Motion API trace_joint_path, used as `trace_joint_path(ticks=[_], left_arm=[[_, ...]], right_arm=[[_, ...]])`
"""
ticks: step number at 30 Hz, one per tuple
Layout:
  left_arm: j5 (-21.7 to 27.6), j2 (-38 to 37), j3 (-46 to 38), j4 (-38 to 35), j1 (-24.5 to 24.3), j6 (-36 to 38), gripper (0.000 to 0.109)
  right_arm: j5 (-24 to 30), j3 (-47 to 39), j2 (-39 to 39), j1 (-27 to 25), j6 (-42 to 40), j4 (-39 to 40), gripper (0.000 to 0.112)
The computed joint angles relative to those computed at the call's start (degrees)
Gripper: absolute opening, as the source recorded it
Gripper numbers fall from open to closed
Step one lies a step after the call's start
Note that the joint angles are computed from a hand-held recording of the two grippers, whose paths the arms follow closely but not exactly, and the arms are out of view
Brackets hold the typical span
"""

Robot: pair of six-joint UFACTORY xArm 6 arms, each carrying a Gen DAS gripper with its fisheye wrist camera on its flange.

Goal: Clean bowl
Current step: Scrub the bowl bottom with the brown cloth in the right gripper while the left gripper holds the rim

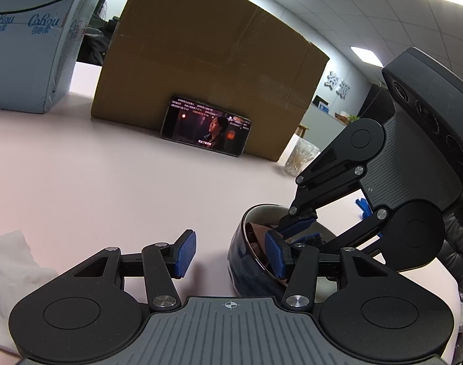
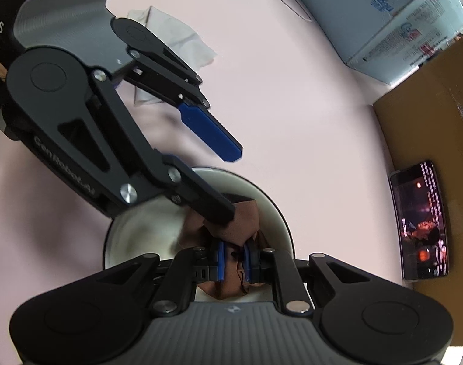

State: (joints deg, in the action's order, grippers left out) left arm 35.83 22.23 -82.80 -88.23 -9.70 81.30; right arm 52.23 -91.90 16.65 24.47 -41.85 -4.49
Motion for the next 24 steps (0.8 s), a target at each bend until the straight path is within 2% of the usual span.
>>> trace_joint_path(ticks=[4, 9, 13, 24], left_arm=[[0.0, 0.0, 0.0, -0.2, 0.0, 0.2, 0.049], [-0.1, 0.0, 0.0, -0.2, -0.1, 0.2, 0.049], [-0.1, 0.1, -0.1, -0.1, -0.1, 0.1, 0.049], [-0.1, 0.3, -0.3, 0.1, -0.1, -0.1, 0.049]], right_arm=[[2.3, -1.1, 0.4, 0.1, 0.6, -1.1, 0.015], [3.9, -3.2, 1.8, 0.0, -2.1, 2.2, 0.014], [2.8, -4.6, 3.4, 0.0, -3.1, 3.6, 0.014], [1.4, -4.3, 3.9, -0.1, -0.2, -0.3, 0.014]])
